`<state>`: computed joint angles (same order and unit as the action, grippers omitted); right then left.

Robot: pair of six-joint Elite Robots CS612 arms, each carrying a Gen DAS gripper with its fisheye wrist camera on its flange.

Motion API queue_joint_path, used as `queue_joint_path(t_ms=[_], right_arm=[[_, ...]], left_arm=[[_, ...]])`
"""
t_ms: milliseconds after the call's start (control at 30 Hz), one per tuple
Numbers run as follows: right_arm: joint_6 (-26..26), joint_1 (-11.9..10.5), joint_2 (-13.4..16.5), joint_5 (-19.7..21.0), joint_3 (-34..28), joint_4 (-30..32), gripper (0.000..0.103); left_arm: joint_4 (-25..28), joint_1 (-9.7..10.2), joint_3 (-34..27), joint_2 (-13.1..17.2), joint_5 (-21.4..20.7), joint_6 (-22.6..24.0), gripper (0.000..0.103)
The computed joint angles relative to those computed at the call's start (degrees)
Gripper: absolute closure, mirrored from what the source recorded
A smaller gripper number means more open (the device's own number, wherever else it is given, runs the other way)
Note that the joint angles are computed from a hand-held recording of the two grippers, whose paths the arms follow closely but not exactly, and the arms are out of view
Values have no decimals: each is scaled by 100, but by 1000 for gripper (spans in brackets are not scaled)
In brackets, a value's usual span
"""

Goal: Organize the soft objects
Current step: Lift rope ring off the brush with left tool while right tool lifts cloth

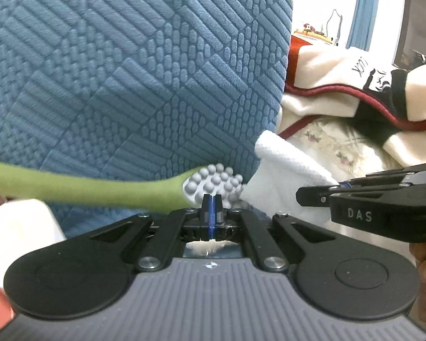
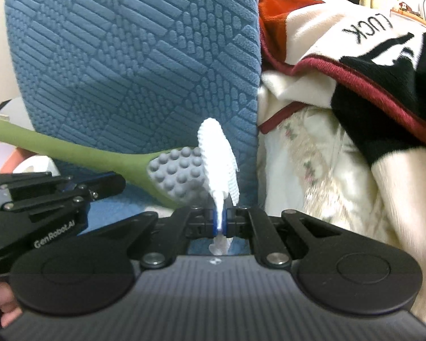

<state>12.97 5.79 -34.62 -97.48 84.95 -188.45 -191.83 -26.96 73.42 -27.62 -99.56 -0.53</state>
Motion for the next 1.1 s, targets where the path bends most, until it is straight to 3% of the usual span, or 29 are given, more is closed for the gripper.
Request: queue_joint_path(t_ms=[267, 400, 467, 633, 833, 867, 900, 1100], right_arm=[[447, 88, -96, 60, 325, 241, 96], [493, 88, -89, 51, 336, 473, 96], [506, 76, -81, 45, 337, 519, 96], [555, 12, -74, 166, 350, 667, 96], [615, -26, -28, 348, 309, 796, 96], [620, -30, -21, 385, 303, 799, 96], [604, -26, -19, 404, 289, 830, 96], [533, 23, -79, 355, 383, 701, 96]], left_arm=[[550, 108, 41, -1, -256, -256, 98], [921, 97, -111, 103, -249, -323, 57], [1037, 75, -164, 144, -161, -284, 51], [1396, 90, -383, 277, -310, -235, 50], [1493, 52, -530, 390, -158, -148, 51], [1488, 44, -526, 388, -134, -107, 56], [1518, 47, -523, 379, -178, -70, 68], [1506, 17, -271, 187, -94, 129, 78]])
